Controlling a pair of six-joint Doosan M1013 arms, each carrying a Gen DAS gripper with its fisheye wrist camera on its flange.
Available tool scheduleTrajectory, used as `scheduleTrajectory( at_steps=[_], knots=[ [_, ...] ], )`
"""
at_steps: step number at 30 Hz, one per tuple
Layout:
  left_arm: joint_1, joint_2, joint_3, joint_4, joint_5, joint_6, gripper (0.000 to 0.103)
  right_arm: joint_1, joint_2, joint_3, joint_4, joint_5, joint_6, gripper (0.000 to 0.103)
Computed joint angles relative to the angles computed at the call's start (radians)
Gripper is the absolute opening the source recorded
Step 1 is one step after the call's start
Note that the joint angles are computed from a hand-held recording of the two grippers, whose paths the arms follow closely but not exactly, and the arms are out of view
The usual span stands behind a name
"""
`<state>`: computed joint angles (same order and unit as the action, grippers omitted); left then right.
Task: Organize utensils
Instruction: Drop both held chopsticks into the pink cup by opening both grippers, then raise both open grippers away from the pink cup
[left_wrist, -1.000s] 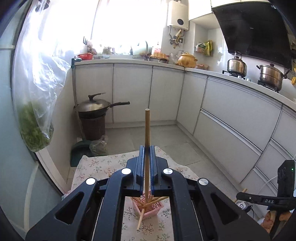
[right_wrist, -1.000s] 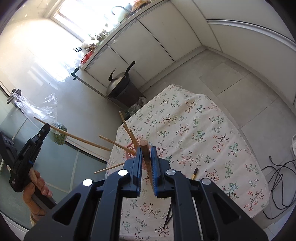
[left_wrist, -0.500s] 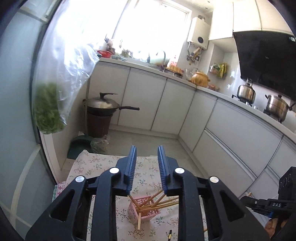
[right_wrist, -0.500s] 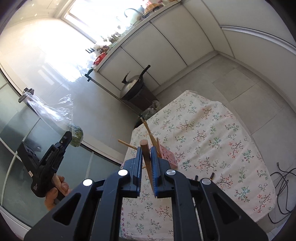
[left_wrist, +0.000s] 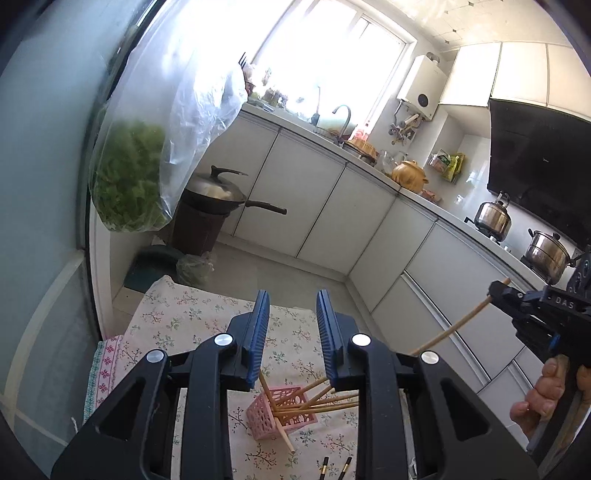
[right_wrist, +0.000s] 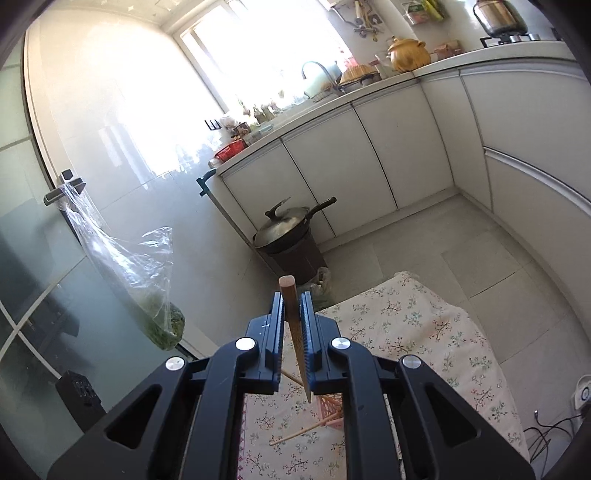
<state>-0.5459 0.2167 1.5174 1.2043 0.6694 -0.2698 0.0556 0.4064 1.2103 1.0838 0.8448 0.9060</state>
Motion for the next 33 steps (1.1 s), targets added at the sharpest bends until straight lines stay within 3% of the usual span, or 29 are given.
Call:
scheduleTrajectory(
  at_steps=[6,9,12,15,22,27,33],
  knots=[
    [0.016,0.009,-0.003,-0.053,-0.033,0.042,0.025,0.048,0.060,-0.012,-0.061,-0.056,0.012,0.012],
    [0.014,0.009,-0.002,-0.055,-0.036,0.049,0.025,0.052,0.089,-0.018,-0.050,-0.004,0.027,0.026],
    [0.005,0.011,-0.007,-0.046,-0.029,0.064,0.026,0.050,0.075,0.010,-0.015,-0.018,-0.014,0.028],
    [-0.009,0.018,-0.022,-0.044,-0.010,0.091,0.035,0.046,0.037,0.056,-0.002,-0.050,-0.085,0.028],
    [-0.084,0.065,-0.083,0.030,0.152,0.168,0.066,0.048,-0.058,0.192,0.035,-0.213,-0.280,0.034],
    [-0.127,0.092,-0.110,0.073,0.248,0.198,0.077,0.044,-0.100,0.259,0.029,-0.307,-0.336,0.040],
    [-0.156,0.107,-0.114,0.074,0.288,0.216,0.088,0.028,-0.123,0.313,0.032,-0.370,-0.332,0.066]
  ],
)
